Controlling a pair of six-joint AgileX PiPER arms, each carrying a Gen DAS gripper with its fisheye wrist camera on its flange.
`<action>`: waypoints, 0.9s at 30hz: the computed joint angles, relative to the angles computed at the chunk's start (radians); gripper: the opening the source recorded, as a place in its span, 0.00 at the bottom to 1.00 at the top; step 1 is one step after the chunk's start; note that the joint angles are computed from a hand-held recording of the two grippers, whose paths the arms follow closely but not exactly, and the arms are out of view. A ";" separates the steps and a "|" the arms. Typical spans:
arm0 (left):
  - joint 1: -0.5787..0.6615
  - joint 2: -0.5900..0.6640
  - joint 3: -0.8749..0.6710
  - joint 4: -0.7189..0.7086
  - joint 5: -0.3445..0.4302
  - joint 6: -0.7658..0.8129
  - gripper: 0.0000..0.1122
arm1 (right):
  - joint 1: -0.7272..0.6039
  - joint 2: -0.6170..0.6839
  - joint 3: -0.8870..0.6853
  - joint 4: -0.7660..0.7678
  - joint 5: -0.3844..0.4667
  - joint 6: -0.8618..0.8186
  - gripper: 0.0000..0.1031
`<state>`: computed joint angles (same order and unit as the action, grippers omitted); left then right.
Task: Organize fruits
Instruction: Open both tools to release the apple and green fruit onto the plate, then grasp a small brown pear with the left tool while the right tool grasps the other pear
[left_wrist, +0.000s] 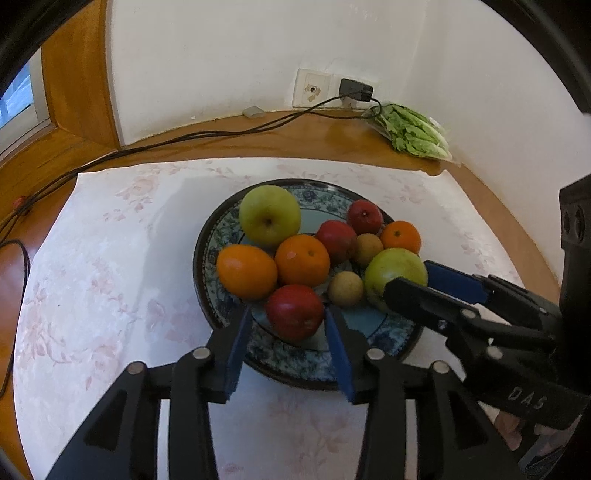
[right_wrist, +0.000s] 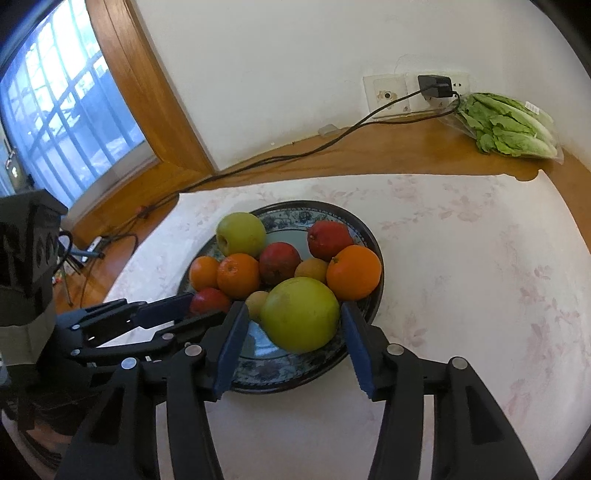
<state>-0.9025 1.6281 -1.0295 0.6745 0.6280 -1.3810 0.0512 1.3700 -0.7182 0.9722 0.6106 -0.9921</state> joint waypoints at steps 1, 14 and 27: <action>-0.006 -0.007 0.003 0.001 0.004 -0.006 0.41 | -0.006 -0.009 0.003 -0.001 0.007 0.002 0.52; -0.118 -0.080 0.021 0.017 0.099 -0.083 0.46 | -0.030 -0.185 0.062 -0.181 0.032 0.198 0.52; -0.240 -0.100 0.036 -0.025 0.137 -0.146 0.46 | -0.060 -0.408 0.155 -0.364 0.128 0.358 0.52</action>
